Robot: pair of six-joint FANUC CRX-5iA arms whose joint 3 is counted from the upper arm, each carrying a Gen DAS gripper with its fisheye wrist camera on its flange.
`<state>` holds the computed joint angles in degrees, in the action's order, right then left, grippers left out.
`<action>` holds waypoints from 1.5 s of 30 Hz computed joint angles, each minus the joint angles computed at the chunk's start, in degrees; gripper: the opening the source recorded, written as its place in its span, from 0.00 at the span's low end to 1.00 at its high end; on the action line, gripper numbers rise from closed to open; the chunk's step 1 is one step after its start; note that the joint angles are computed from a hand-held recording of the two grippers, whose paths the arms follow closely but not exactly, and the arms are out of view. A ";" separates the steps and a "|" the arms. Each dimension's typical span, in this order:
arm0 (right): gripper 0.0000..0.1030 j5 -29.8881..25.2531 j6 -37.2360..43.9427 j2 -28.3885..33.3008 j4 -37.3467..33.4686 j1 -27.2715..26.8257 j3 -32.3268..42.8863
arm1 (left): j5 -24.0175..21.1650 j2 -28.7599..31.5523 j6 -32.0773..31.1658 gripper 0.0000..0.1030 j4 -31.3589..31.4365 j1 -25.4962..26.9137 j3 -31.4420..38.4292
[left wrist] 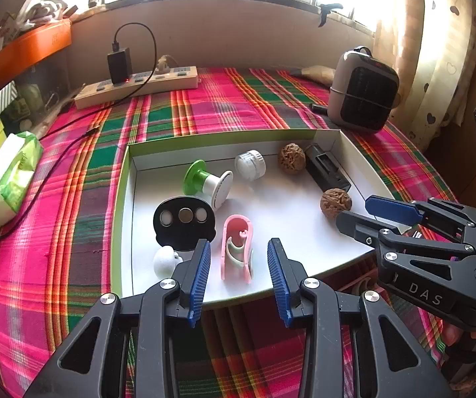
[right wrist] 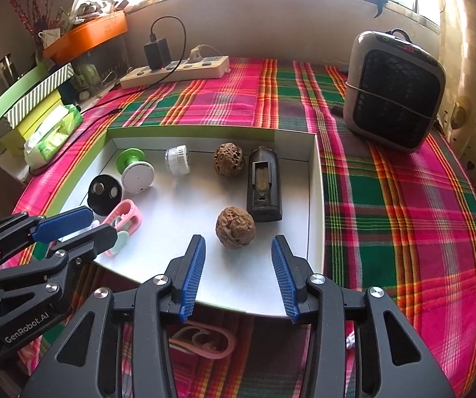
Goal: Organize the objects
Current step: 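Withdraw both tools toward the white USB cable and pink clip on the cloth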
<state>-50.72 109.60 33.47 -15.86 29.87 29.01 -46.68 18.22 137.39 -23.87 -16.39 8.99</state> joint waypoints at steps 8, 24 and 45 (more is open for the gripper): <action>0.42 1.21 1.47 -2.25 -2.21 -0.88 -2.08 | -0.23 -0.99 1.19 0.33 -1.28 -0.91 -0.24; 0.42 4.56 3.57 -7.64 -5.79 -3.19 -8.41 | 1.14 -3.99 4.22 0.33 -4.19 -3.57 -2.53; 0.42 7.07 4.34 -11.29 -5.67 -6.39 -15.09 | 6.95 -2.96 -5.33 0.36 3.42 -4.21 -4.84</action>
